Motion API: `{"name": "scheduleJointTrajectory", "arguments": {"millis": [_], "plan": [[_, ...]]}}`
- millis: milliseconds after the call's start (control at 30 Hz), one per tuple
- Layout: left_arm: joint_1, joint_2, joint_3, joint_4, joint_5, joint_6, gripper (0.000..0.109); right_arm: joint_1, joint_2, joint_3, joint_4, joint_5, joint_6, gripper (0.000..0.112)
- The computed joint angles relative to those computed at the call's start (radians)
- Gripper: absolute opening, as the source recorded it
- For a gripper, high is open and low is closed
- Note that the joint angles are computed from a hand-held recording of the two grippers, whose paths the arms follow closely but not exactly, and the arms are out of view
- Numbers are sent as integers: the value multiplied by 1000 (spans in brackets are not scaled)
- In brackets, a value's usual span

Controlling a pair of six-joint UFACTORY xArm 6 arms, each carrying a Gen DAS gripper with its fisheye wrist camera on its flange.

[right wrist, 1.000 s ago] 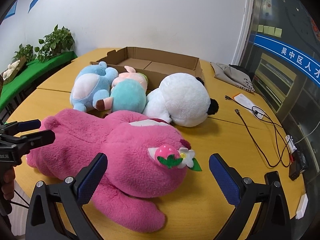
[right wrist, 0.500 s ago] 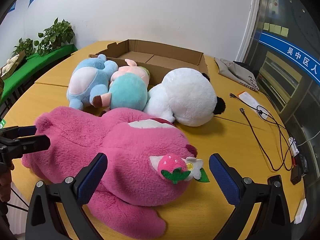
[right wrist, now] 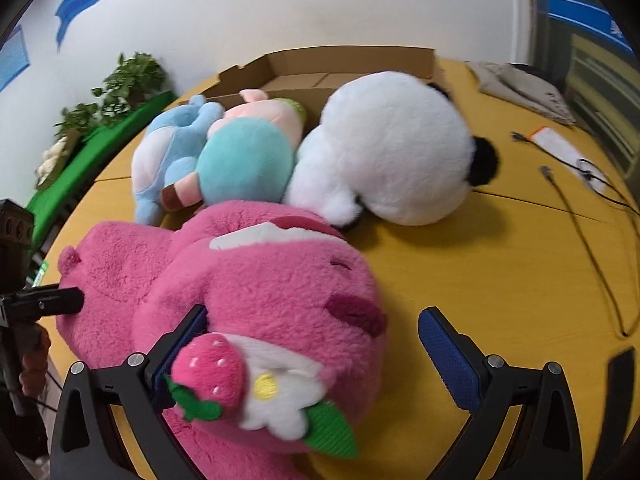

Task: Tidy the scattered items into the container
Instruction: 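Close both grippers on the pink bear's body and lift it up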

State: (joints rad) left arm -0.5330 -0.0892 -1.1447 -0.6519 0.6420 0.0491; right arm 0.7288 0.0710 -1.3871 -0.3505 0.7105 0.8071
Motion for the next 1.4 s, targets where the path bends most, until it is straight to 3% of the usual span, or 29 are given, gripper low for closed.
{"name": "scheduleJointTrajectory", "arguments": {"millis": [167, 333, 433, 500, 700, 767, 867, 1000, 1100, 1267, 1400], "plan": [[18, 17, -18, -42, 36, 47, 103, -38, -38, 78, 137, -112, -176, 103], [27, 15, -10, -103, 30, 85, 103, -47, -30, 74, 209, -112, -250, 103], [31, 7, 7, -157, 18, 114, 100, -61, -9, 87, 366, -139, -337, 103], [35, -3, 19, -175, 11, 116, 93, -65, -1, 104, 465, -157, -382, 103], [34, -38, 50, -244, 3, 141, 66, -46, -24, 152, 469, -196, -285, 103], [28, -54, 58, -250, -3, 145, 58, -31, -33, 165, 442, -240, -247, 89], [21, -74, 64, -240, -10, 126, 53, -5, -55, 174, 311, -257, -135, 78], [10, -121, 73, -204, -34, 87, 52, 16, -97, 209, 272, -295, -74, 72], [-3, -144, 35, -159, -49, 81, 52, 37, -124, 182, 151, -286, 6, 71], [0, -78, -170, -72, -38, 107, 52, 37, -134, 60, -79, -269, 117, 71], [26, 90, -485, -5, 27, 140, 52, 3, -66, -118, -197, -259, 123, 71]]}}
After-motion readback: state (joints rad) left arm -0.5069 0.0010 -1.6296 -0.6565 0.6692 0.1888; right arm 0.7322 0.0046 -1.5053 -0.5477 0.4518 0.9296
